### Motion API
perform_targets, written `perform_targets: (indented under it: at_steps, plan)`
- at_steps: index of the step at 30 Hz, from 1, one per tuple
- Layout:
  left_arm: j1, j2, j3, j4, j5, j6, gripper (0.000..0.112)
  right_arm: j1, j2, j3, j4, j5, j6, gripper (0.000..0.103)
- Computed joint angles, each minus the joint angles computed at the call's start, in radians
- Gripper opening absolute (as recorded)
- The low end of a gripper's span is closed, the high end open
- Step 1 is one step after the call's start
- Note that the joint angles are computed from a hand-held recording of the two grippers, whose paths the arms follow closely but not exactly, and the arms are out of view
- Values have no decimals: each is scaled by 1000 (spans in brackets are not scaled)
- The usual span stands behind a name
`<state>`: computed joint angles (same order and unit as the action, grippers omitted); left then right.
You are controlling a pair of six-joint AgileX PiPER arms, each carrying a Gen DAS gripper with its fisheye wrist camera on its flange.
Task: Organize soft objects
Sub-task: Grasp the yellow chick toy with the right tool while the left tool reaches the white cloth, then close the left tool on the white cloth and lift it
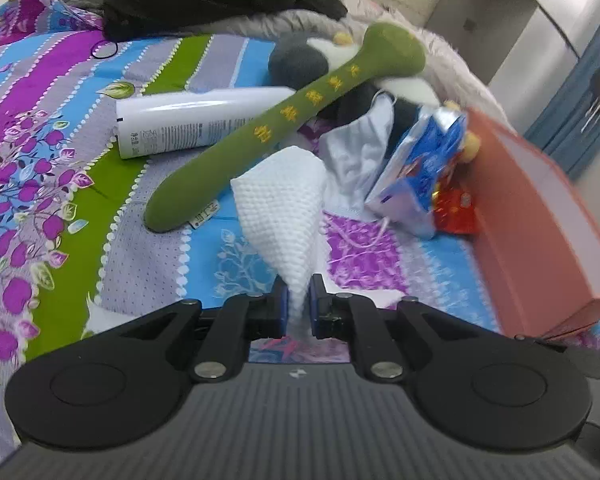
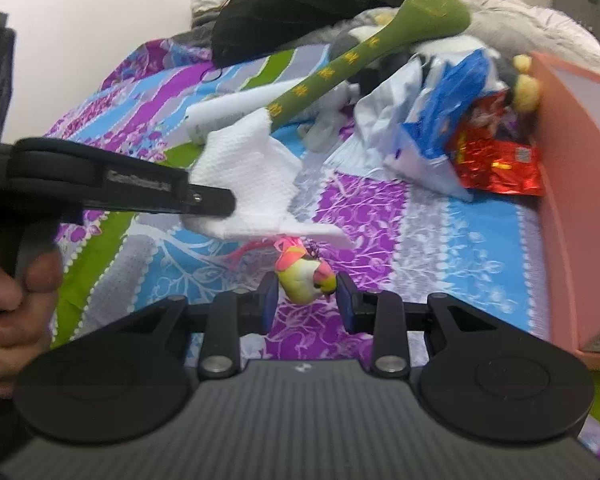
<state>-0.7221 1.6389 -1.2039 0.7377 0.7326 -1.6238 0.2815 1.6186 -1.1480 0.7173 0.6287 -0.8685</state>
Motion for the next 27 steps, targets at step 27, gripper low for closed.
perform_targets:
  at_steps: [27]
  plan:
    - [-286, -89, -179, 42, 362, -107, 11, -204, -318, 130, 64, 73, -17, 34]
